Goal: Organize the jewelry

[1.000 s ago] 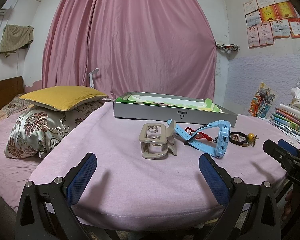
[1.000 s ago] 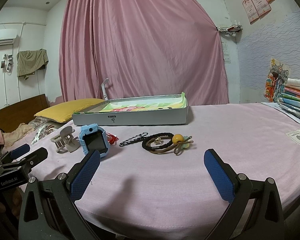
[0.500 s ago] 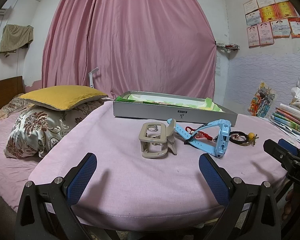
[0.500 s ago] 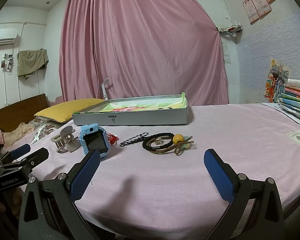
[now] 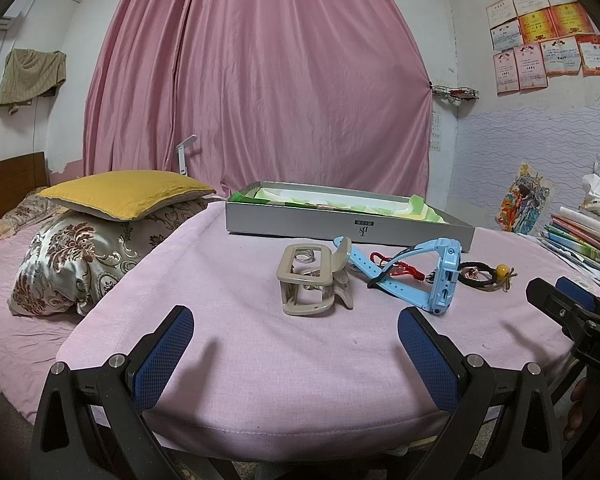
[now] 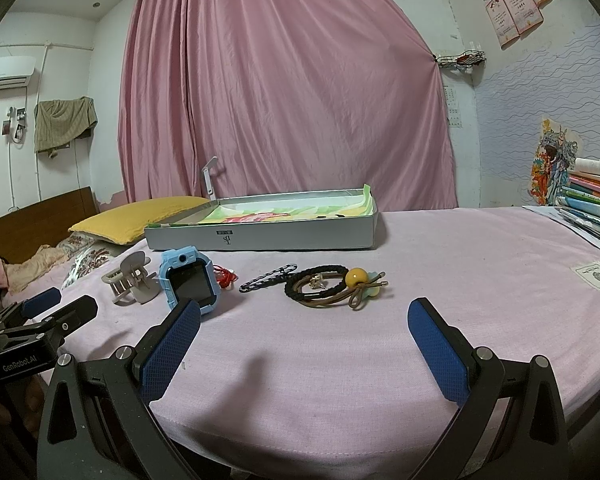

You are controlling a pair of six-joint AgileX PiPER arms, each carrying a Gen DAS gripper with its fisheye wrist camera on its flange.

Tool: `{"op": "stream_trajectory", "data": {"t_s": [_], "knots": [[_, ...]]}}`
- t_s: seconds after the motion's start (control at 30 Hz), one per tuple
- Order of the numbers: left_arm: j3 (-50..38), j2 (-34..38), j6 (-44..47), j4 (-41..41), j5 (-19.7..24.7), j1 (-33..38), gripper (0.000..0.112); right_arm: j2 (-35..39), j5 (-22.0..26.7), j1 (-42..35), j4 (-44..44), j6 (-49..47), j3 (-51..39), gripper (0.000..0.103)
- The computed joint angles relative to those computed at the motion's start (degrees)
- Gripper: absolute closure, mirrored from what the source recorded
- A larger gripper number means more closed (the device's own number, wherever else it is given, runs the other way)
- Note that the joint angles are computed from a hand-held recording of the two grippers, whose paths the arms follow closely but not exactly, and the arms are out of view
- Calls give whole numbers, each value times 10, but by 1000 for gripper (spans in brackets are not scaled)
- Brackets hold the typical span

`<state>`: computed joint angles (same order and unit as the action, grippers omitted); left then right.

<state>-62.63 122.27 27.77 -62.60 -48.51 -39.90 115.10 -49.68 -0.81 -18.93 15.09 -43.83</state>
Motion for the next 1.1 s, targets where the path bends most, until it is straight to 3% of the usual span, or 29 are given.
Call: {"op": "stream_trajectory", "data": {"t_s": [0.83,1.1], "knots": [[-1,2,0,-5,-1,-6,10,9,-8,4,15,-14,-1,1],[-10,-6,9,-1,27,14,10,-21,52,0,-17,6,-28,1]]}}
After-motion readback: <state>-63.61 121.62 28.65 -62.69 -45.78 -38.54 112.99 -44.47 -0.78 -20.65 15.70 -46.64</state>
